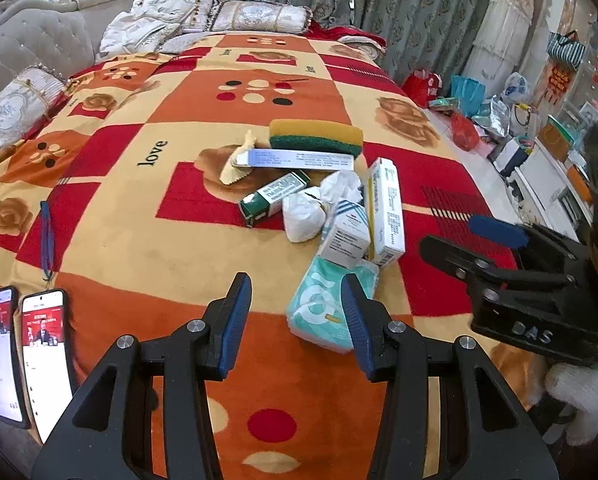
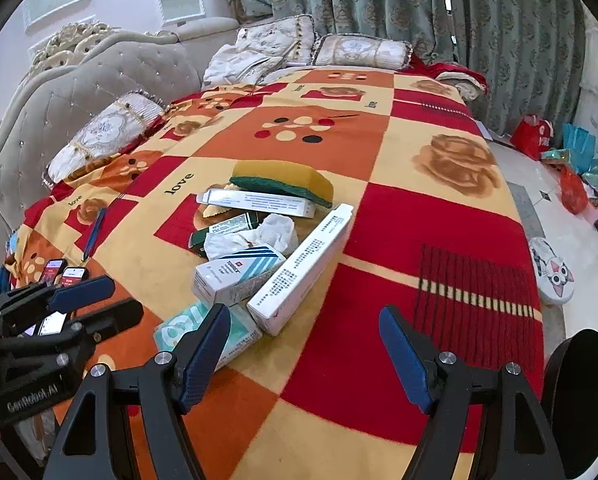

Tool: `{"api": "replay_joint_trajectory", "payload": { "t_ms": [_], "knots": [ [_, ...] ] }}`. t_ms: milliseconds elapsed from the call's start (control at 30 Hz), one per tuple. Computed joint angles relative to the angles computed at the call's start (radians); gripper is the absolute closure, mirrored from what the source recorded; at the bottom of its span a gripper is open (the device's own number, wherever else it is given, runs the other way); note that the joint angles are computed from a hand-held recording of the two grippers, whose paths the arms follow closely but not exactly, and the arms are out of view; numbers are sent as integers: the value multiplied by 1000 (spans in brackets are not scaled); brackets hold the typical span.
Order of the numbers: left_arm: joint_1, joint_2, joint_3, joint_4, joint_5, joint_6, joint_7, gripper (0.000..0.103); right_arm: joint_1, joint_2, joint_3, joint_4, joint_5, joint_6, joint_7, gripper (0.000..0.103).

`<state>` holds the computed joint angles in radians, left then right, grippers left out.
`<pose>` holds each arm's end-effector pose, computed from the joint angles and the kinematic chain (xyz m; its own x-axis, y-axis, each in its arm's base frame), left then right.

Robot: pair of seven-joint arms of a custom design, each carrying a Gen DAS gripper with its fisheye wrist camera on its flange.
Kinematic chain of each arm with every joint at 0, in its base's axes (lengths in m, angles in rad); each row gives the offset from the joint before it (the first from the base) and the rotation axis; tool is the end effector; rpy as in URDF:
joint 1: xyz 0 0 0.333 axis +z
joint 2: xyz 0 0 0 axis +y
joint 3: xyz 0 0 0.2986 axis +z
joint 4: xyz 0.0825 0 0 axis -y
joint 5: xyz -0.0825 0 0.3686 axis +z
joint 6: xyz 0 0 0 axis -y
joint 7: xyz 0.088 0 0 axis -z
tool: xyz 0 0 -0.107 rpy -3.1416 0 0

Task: Collect trash
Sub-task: 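Grasp the teal tissue pack with the left tool while the right tool grasps the Tobrex box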

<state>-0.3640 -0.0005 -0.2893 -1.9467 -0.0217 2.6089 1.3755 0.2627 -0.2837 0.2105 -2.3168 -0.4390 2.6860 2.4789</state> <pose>0.4694 -0.3587 0.5430 -0.4663 -0.8737 0.1390 -0.7418 0.3005 -0.5995 0.4333 0.2445 0.5139 -0.0409 -0.9905 -0.1314 -0.7508 0.1173 -0.6500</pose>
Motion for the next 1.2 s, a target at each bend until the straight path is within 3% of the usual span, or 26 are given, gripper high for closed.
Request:
{"api": "replay_joint_trajectory", "payload": {
  "t_ms": [400,533,633,700,767,933,1200],
  "knots": [
    [-1,-7,1,-25,-43,-24,46,57,67,227,-49,259,62,-83,-149,28],
    [2,-12,3,-31,-55,-27,56,57,95,302,-74,330,93,-168,-217,28],
    [3,-11,3,-29,-72,-29,72,57,101,266,-91,290,65,-212,-209,28],
    [2,0,3,-20,-98,-30,101,47,88,222,-102,229,105,-209,-223,28],
    [0,12,0,-11,-128,-29,128,44,67,172,-104,170,72,-235,-187,28],
    [-10,63,-7,32,-88,-40,111,44,21,26,-118,-6,182,-125,-198,28],
    [-39,156,-9,108,51,-88,68,44,-8,-63,-70,-84,194,-29,-214,28]
  ]
}}
